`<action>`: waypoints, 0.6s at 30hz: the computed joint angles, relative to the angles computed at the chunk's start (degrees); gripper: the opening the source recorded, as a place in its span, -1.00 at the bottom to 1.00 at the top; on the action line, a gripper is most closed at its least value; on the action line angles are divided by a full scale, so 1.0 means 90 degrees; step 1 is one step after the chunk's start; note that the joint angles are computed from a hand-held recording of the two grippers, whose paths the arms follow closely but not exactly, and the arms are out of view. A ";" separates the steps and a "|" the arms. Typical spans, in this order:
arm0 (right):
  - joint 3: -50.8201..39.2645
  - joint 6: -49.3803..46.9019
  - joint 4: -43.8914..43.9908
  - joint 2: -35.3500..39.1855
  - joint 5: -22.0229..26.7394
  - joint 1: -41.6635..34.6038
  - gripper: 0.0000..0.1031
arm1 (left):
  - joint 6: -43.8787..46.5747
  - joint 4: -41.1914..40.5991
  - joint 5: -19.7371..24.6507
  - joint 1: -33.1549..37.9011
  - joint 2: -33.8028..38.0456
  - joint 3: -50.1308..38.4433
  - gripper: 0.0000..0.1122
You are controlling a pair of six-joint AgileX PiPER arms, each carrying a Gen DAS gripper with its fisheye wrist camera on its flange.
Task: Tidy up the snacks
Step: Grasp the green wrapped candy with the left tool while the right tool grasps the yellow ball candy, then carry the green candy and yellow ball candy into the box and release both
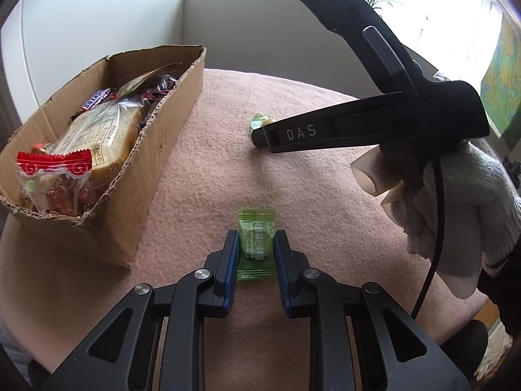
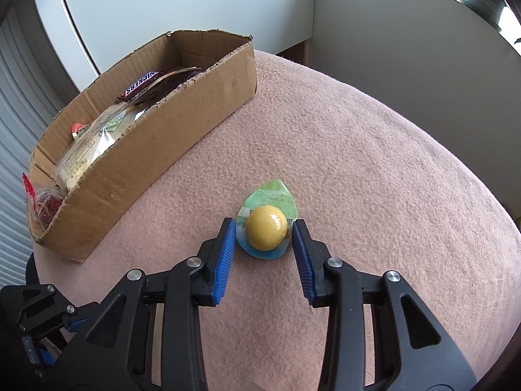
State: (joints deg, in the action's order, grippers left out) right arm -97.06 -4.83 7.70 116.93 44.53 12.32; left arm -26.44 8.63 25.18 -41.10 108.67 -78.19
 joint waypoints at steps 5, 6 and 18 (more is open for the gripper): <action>0.0638 -0.0143 0.0120 -0.0604 -0.0116 -0.0065 -0.47 | 0.0401 -0.0384 -0.0076 0.0082 -0.0193 0.0080 -0.65; 0.0750 -0.0126 0.0077 -0.0716 -0.0144 -0.0053 -0.47 | 0.0458 -0.0436 -0.0098 0.0093 -0.0261 0.0113 -0.64; 0.0747 0.0075 0.0123 -0.1117 -0.0062 0.0068 -0.47 | 0.1173 -0.1010 -0.0261 0.0349 -0.1066 0.0618 -0.65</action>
State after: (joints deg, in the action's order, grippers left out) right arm -90.34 -4.15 8.80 106.88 43.97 12.93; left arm -15.88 -0.46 22.83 -37.96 99.07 -72.62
